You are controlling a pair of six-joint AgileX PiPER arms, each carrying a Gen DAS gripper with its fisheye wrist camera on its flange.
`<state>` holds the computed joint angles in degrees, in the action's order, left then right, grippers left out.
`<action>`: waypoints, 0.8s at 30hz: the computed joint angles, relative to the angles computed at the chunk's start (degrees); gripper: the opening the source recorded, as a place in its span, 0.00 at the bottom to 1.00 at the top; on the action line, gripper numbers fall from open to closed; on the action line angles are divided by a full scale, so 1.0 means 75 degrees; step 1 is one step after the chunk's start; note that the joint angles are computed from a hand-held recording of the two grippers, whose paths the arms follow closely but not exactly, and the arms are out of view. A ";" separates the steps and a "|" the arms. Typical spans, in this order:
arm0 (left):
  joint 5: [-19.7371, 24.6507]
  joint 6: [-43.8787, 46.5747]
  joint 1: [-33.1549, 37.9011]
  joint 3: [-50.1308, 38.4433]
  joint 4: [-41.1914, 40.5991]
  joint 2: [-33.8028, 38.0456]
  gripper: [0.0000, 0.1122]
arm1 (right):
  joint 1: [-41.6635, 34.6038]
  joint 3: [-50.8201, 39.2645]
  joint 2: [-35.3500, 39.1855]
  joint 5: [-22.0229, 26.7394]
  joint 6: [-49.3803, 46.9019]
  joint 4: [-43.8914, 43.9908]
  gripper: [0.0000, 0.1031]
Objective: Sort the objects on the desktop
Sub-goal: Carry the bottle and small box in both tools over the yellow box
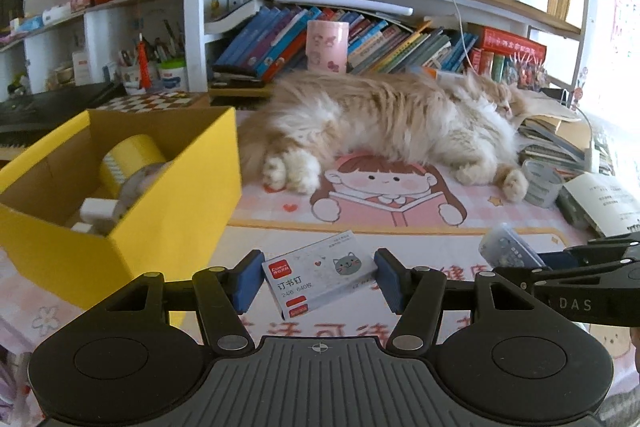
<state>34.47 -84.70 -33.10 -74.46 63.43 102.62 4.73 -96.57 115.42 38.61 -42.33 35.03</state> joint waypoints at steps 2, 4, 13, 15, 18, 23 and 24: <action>-0.0118 -0.0203 0.0059 0.0418 0.0207 -0.0308 0.53 | 0.0181 0.0306 -0.0207 -0.0176 0.0142 -0.0056 0.29; -0.0244 -0.0300 0.0119 0.0790 0.0343 -0.0603 0.53 | 0.0359 0.0618 -0.0420 -0.0337 0.0267 -0.0114 0.29; -0.0742 -0.0485 0.0360 0.2627 0.0629 -0.2154 0.53 | 0.1352 0.1928 -0.1310 -0.1092 0.1311 -0.0821 0.29; -0.0776 -0.0607 0.0414 0.2955 0.0711 -0.2470 0.53 | 0.1575 0.2291 -0.1569 -0.1244 0.1428 -0.0918 0.29; -0.0911 -0.0530 0.0511 0.3396 0.0619 -0.2936 0.53 | 0.1966 0.2735 -0.1879 -0.1483 0.2006 -0.1433 0.29; -0.1288 0.0110 0.0745 0.4124 0.0086 -0.3790 0.53 | 0.2619 0.3450 -0.2377 -0.1888 0.3237 -0.2362 0.29; -0.1321 0.0153 0.0781 0.4264 0.0065 -0.3958 0.53 | 0.2742 0.3578 -0.2467 -0.1944 0.3474 -0.2541 0.29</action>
<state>24.56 -83.55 -27.24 -42.48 63.92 72.94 25.29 -69.74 96.92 24.03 -16.27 15.97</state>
